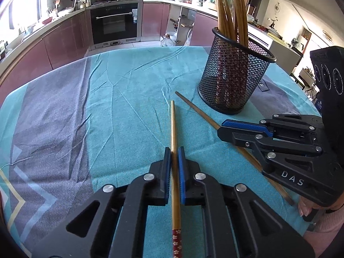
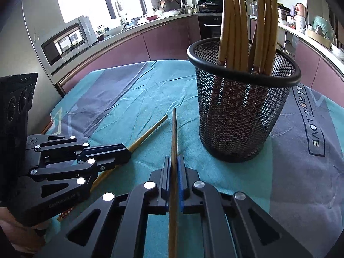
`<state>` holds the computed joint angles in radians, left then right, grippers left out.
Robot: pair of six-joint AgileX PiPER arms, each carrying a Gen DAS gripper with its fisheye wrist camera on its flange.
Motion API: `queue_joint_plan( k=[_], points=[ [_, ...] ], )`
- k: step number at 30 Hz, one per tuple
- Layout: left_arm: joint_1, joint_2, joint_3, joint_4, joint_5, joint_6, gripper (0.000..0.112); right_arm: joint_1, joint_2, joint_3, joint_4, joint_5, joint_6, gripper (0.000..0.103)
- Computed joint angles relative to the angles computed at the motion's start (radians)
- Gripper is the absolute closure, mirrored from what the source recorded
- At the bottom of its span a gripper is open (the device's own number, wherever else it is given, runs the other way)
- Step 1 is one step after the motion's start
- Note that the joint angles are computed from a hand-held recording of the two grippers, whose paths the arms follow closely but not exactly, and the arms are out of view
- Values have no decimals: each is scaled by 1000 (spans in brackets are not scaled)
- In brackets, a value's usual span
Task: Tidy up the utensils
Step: 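Lift the left tool's chopstick upright toward the mesh cup while the right tool carries its chopstick there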
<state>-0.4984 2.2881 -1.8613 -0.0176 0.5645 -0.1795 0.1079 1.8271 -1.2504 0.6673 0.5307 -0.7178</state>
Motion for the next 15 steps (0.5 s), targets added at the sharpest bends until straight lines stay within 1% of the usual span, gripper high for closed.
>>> queue_joint_plan(
  k=[6, 15],
  points=[
    [-1, -27, 32, -2, -20, 2, 105, -31, -45, 41, 122, 23, -120, 98],
    [-6, -77, 88, -16, -60, 13, 105, -75, -102, 90, 224, 62, -209, 98]
  ],
)
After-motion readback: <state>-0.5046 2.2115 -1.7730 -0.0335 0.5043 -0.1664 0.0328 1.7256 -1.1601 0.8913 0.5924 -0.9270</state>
